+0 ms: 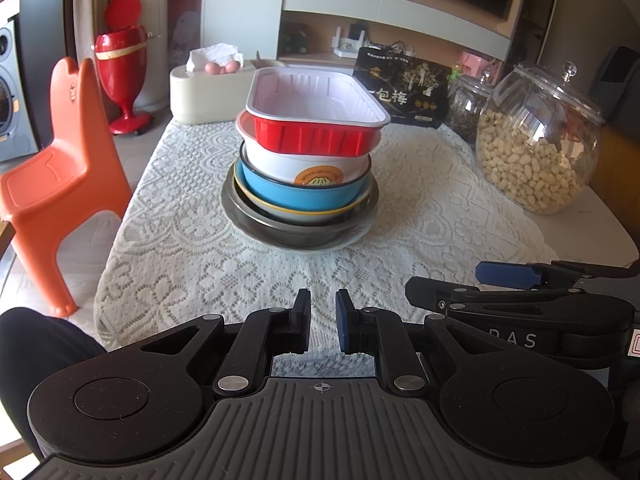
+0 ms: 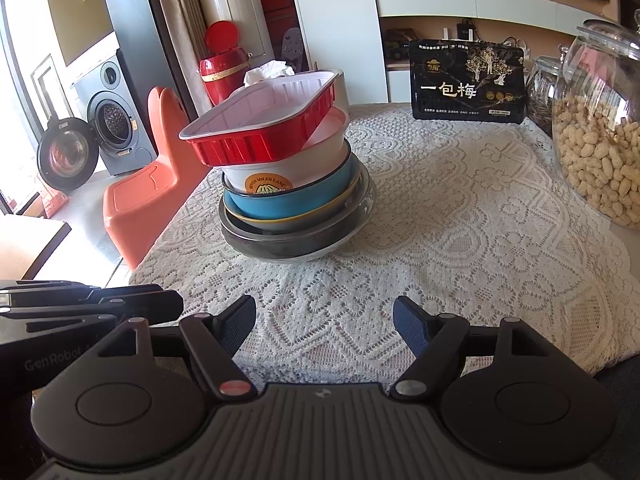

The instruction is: Organize plates and bowls

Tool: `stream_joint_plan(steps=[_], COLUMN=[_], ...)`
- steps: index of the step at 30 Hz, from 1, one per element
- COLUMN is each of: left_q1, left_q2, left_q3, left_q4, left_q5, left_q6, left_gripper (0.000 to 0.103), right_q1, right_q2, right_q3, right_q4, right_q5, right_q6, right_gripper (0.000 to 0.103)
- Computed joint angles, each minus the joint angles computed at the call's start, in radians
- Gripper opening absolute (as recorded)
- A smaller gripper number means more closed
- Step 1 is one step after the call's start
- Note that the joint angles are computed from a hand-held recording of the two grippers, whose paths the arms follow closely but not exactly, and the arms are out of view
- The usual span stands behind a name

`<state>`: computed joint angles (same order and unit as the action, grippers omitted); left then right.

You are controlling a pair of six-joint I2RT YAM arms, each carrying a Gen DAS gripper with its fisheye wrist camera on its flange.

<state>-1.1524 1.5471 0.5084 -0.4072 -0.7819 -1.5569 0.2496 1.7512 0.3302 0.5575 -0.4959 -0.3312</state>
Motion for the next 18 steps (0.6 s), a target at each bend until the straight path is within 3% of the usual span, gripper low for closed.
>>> stream_joint_plan(steps=[18], left_q1=[-0.005], left_q2=[0.015], left_q3=[0.015], left_q4=[-0.038], left_q5=[-0.010], left_q6=[-0.038], left_gripper=[0.016], right_q1=[-0.002], right_q2=[0.004], right_q3=[-0.004], right_q4=[0.007], right_q5=[-0.009], right_q6=[-0.006], right_gripper=[0.076])
